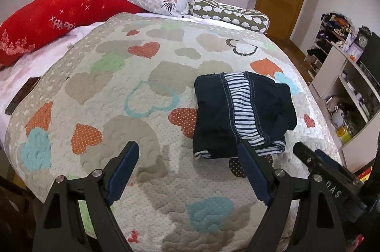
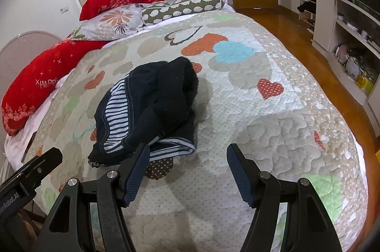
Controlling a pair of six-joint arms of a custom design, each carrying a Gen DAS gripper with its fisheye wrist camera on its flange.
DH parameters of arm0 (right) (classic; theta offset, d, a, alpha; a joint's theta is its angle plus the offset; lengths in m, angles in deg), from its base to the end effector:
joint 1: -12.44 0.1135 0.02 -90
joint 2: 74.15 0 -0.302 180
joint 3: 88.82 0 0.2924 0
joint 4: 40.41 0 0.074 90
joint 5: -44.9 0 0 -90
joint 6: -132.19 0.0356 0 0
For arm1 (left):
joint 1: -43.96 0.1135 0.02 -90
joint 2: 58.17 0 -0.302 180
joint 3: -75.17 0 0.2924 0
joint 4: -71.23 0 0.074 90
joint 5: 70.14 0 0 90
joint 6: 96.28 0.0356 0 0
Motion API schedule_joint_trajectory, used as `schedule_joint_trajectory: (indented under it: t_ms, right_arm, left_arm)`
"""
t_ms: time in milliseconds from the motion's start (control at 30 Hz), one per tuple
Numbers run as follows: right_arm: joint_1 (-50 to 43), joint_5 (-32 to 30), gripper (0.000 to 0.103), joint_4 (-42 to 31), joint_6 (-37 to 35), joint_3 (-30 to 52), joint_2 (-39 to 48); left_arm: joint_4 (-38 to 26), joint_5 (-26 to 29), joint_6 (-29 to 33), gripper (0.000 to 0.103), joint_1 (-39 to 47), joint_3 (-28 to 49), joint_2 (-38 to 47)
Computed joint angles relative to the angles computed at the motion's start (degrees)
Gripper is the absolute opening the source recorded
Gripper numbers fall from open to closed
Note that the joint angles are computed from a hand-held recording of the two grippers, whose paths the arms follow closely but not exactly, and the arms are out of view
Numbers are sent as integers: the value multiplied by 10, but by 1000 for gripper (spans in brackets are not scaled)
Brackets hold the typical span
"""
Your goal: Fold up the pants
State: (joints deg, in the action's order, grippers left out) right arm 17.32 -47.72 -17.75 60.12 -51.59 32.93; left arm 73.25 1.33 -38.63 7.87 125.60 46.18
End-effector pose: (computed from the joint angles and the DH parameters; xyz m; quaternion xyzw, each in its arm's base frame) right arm 0.2827 0.0258 0.0473 0.0975 0.9257 0.0930 0.3534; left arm 0.2762 -0.1873 0.0850 -0.0221 0.9341 -0.0553 0.3520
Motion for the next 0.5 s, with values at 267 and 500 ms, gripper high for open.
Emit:
schedule_joint_trajectory:
  t_ms: [267,500]
  right_arm:
    - [-19,-14,73,5,8,-1,7]
    - [-11,-13,73,-1,0,6,13]
  left_arm:
    - [-6,5,1,84,-1,6,10]
    - [-15,23,-5,84,9,13,20]
